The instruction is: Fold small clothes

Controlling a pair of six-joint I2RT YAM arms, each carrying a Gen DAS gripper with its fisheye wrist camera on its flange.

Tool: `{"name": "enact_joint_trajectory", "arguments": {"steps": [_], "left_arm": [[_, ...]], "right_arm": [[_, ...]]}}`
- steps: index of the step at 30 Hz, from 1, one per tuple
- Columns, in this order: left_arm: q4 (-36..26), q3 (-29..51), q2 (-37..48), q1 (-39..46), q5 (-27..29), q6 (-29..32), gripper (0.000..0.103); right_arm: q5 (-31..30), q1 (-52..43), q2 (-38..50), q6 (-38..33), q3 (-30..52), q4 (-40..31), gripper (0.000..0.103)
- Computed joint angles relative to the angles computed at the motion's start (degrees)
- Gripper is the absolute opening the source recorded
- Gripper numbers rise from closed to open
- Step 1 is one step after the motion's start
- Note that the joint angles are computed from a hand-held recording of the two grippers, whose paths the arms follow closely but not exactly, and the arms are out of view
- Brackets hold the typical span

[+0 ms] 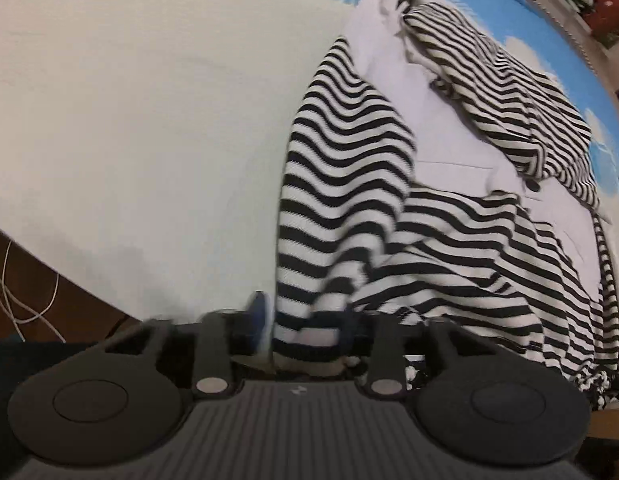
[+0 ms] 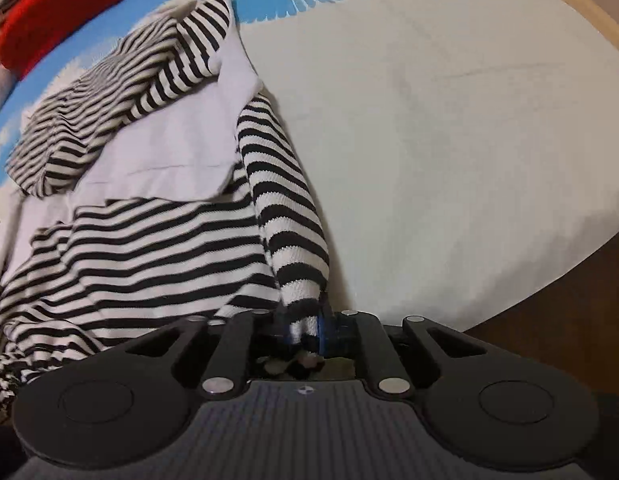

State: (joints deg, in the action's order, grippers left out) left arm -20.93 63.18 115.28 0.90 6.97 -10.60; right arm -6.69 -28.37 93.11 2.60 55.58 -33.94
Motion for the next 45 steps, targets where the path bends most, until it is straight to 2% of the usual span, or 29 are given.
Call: {"name": "enact_joint_trajectory", "arguments": {"steps": [4,8,9,11,12,13,14,15,16,22,27,32,33,36,40,45], "left_arm": [[-0.8,0.3,-0.2,0.7,1.4,-0.2,0.051],[0.1,-0.4,0.0,-0.6,-0.2,0.7,0.049],[0.3,-0.6,-0.2,-1.0,-0.7,1.1,0.046],[2.0,-0.8,0.5,-2.0,-1.1,1.3,0.033],[2.5,-1.1,0.4,-2.4,-1.1,1.4,0.025],[3.2,-1.5,0.2,-2.7,-1.1,1.7,0.018],[3.7,-1.9,0.0,-3.0,-1.1,2.2,0.015],[4.2,-2.1,-0.1,-3.4,-1.3,2.6,0.011],[4.8,-2.6,-0.4,-3.7,-1.5,3.0,0.009],[6.1,-3.5,-1.1,-3.9,-1.8,3.8,0.010],[5.5,-3.0,-0.2,-4.4,-2.6,4.8,0.014],[6.3,-3.5,-0.2,-5.2,-4.0,6.4,0.014],[6.4,-3.7,-0.3,-5.3,-4.1,6.4,0.014],[7.3,-4.5,-1.1,-4.9,-3.3,6.5,0.007],[8.4,-6.5,-4.7,-4.6,-2.0,6.6,0.006],[6.7,-7.7,-13.4,-1.7,3.8,6.6,0.006]], "right_arm": [[0.6,0.5,0.2,1.4,0.6,0.1,0.031],[1.6,1.2,1.1,0.8,0.3,-0.3,0.037],[1.8,1.6,1.3,0.7,0.2,-0.3,0.037],[2.1,2.1,1.3,0.2,-0.1,-0.1,0.037],[1.9,2.1,1.3,-0.4,-0.2,-0.2,0.036],[1.6,2.2,1.4,-0.9,-0.1,-0.3,0.031],[1.2,2.2,1.2,-1.4,-0.3,-0.3,0.026],[0.5,2.1,1.0,-2.0,-0.4,-0.2,0.016],[-0.2,1.9,0.7,-2.5,-0.6,0.1,0.011],[-0.9,1.0,-1.6,-2.6,-1.9,1.6,0.010],[1.4,2.9,-0.4,-5.0,-1.8,0.4,0.022],[2.7,3.8,-0.6,-7.0,-2.3,0.6,0.022],[2.5,3.6,-0.4,-7.1,-2.1,0.4,0.021],[1.2,2.9,-1.2,-7.2,-2.3,0.6,0.010],[-0.9,2.1,-5.1,-5.7,-3.7,3.0,0.007],[-7.5,-1.5,-12.3,-4.4,-3.1,3.4,0.006]]}}
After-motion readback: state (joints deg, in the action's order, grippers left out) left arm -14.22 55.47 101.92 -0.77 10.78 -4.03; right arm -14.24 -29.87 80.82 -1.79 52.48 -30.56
